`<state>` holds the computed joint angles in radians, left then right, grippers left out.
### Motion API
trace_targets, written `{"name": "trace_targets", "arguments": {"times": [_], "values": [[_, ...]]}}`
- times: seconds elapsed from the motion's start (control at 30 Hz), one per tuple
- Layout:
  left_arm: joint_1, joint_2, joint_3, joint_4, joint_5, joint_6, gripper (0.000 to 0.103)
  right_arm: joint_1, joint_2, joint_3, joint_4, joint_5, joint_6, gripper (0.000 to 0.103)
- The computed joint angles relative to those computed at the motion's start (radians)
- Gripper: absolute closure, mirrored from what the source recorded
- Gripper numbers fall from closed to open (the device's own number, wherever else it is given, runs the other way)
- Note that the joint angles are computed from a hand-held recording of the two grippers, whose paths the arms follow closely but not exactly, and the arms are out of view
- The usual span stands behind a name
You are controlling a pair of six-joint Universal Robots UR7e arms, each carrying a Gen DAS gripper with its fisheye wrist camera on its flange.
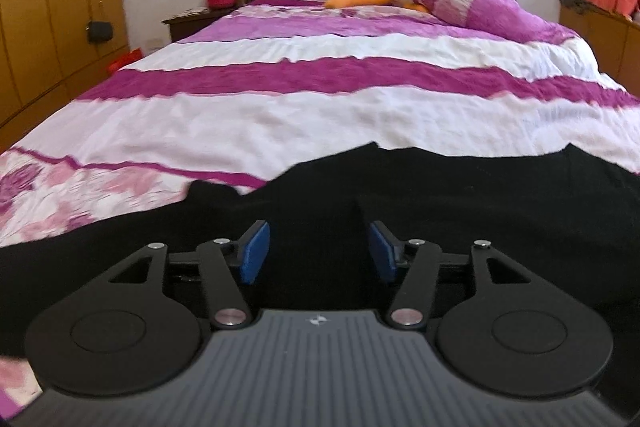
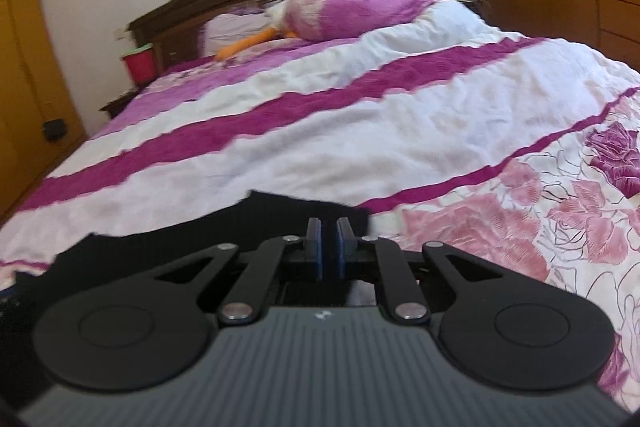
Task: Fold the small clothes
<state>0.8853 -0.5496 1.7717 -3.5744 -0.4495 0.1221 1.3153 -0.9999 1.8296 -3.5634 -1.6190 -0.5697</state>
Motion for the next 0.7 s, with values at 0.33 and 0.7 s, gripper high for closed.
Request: {"name": "trace_targets", "arguments": {"times": [0.33,0.7], "values": [[-0.079,-0.156,0.247,0.018,0.169,-0.126,0.035,0.027,-0.111,0.163,0.018,0.061,-0.023,0.047],[-0.057,-0.41,0.493,0.496,0.248,-0.636,0.035,0.055,-0.16,0.295,0.02,-0.007,-0.052,0.047]]}}
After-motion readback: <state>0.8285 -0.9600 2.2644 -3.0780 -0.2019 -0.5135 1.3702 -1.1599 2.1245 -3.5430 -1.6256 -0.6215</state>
